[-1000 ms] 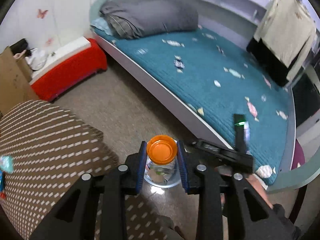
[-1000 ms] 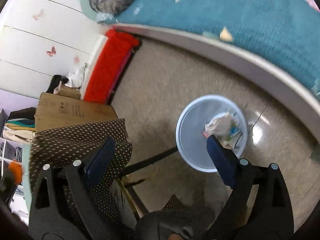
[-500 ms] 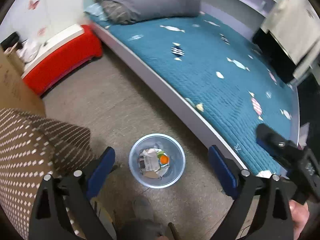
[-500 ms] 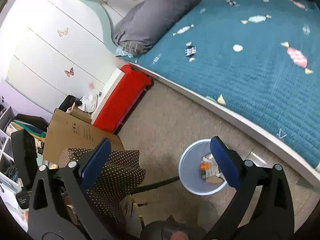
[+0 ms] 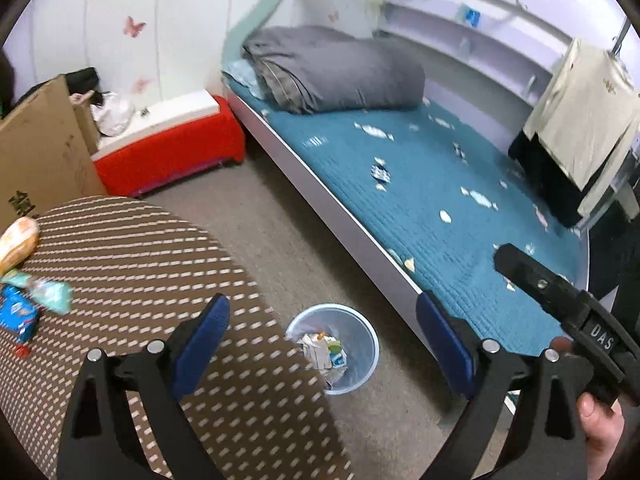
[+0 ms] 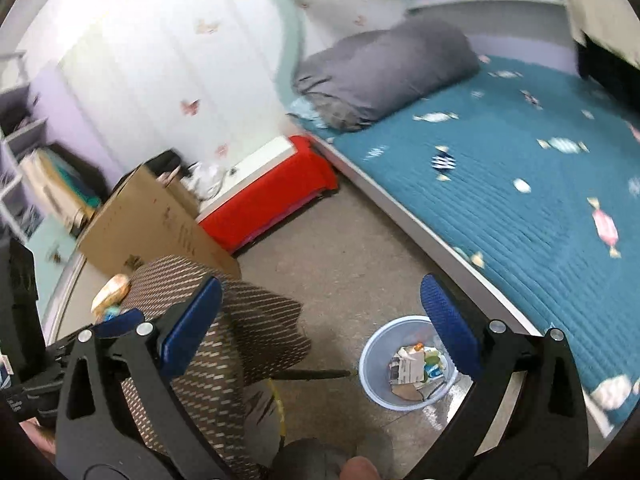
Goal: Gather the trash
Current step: 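Move both open grippers back toward the table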
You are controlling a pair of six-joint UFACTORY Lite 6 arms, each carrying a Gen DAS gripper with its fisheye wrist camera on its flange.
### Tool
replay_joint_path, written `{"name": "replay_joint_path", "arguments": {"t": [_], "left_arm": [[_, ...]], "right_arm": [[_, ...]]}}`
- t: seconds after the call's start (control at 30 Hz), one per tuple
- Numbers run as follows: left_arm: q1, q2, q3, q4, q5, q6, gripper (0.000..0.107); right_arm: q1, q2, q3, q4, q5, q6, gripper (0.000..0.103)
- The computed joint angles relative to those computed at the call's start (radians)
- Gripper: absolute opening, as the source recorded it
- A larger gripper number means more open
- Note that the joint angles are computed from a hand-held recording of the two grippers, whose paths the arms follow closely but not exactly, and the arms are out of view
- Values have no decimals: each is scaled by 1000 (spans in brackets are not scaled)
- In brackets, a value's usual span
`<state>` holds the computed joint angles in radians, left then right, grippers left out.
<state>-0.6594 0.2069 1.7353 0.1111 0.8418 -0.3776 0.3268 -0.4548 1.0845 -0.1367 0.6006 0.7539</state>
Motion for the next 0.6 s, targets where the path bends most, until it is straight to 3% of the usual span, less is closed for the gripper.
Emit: {"name": "replay_joint_path", "arguments": {"t": [0.13,0.37,0.6], "left_arm": [[61,-189,-153,-16,-7,34,92],[283,-455,-356,-129,-1,193,92],[738,-621,-484,-398,51,592,92]], "right_arm": [[213,129,166,-177,67,161,97],[421,426,484,-233,134,183,97],[516,778,888,-186,223,84,97]]}}
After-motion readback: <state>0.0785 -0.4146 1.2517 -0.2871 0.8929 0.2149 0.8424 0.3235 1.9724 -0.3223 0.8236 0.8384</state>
